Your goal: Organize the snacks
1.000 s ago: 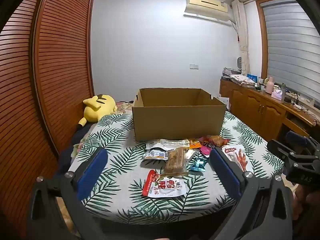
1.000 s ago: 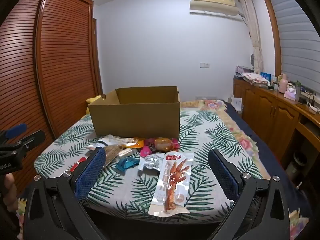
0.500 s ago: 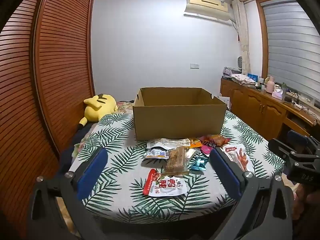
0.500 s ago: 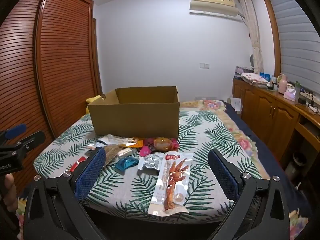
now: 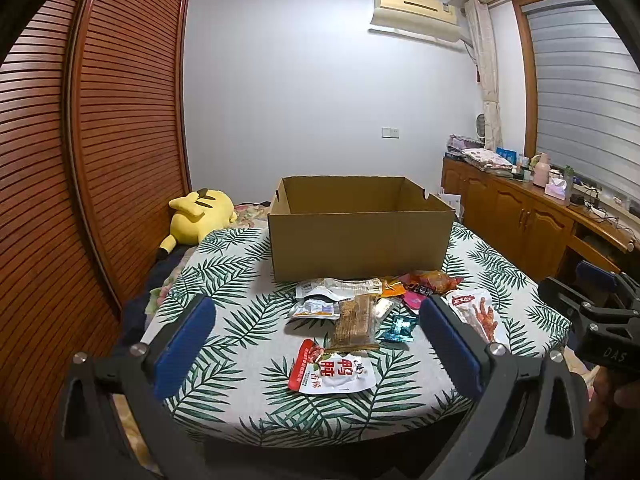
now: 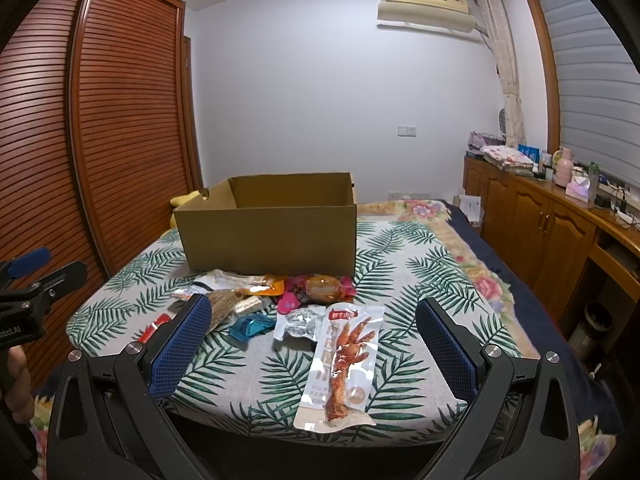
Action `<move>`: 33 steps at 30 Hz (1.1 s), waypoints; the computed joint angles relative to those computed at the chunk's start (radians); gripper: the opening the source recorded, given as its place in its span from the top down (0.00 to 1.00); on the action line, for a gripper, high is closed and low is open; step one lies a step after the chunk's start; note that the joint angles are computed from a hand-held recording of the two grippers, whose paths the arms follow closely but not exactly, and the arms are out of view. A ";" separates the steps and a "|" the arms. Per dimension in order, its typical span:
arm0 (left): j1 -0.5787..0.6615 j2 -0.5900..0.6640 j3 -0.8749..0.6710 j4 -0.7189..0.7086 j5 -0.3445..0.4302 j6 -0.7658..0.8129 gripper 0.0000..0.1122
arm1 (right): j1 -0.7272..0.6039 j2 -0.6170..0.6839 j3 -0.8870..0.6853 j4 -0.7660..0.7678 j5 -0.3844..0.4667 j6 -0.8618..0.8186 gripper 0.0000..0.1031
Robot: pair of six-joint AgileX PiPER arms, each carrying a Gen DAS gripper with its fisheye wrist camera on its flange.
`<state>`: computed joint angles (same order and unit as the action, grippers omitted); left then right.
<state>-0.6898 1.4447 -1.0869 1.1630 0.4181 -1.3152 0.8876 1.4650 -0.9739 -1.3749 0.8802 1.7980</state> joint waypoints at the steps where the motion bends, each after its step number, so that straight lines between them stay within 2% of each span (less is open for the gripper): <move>1: 0.003 0.001 -0.007 -0.015 0.001 0.016 0.08 | 0.000 0.000 -0.001 0.000 -0.001 -0.002 0.00; 33: 0.001 -0.003 -0.005 -0.018 0.004 0.022 0.08 | -0.003 0.002 -0.009 0.012 -0.005 -0.012 0.00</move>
<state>-0.6885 1.4420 -1.0916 1.1447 0.4224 -1.2937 0.8842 1.4669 -0.9827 -1.3625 0.8755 1.7863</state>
